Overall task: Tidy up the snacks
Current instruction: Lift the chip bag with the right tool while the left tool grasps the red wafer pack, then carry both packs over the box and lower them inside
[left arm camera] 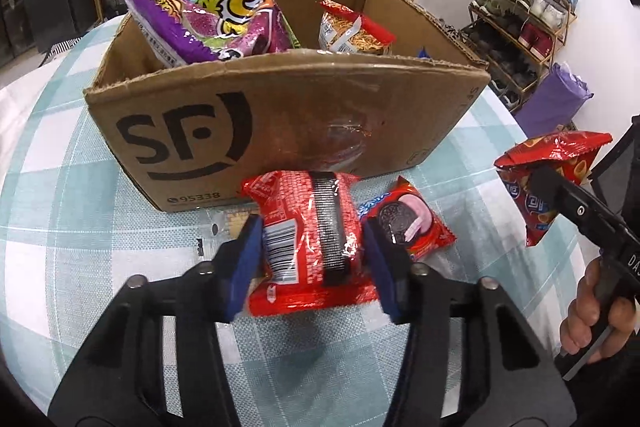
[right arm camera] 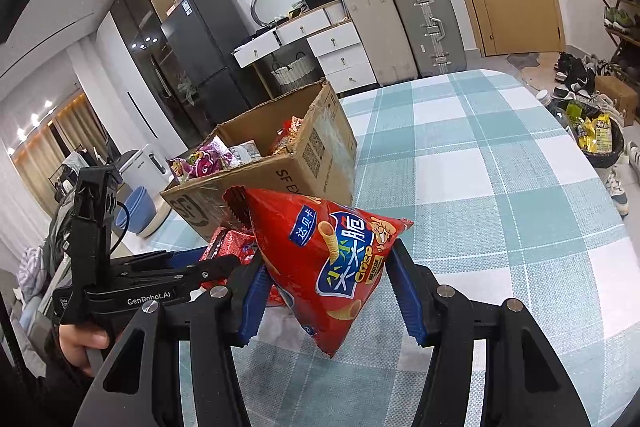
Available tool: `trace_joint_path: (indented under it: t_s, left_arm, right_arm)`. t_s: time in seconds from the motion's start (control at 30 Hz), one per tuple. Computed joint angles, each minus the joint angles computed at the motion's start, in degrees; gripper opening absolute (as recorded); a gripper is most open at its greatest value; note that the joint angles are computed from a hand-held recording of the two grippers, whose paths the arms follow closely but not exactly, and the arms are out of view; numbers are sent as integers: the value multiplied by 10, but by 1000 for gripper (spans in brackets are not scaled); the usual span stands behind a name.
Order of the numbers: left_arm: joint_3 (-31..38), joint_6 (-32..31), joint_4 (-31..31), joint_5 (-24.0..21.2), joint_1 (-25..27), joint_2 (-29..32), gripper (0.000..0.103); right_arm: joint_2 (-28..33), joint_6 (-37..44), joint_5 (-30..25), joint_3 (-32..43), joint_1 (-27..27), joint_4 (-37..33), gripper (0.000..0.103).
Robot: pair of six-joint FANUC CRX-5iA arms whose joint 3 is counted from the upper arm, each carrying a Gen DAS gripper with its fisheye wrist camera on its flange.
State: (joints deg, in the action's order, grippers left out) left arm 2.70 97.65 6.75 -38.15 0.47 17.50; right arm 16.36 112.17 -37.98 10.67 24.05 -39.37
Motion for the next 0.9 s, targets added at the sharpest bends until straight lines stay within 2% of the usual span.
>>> trace_joint_path:
  t_s: [0.37,0.5,0.73,0.9]
  left_arm:
    - [-39,3,-6,42,-1,-36,43]
    - [-62,-12,12,55,4,-58,43]
    - [-114,-65,69,82,16,-102,43]
    - [-130,-82,86,95,21,-124,43]
  right_arm:
    - [-4,9,-3,0,6,-3,56]
    - [-2,25,-18,9,-2,-33,56]
    - [-15,29,3,-4,14,-18,56]
    - [-17,45,-10,3,11,-40,56]
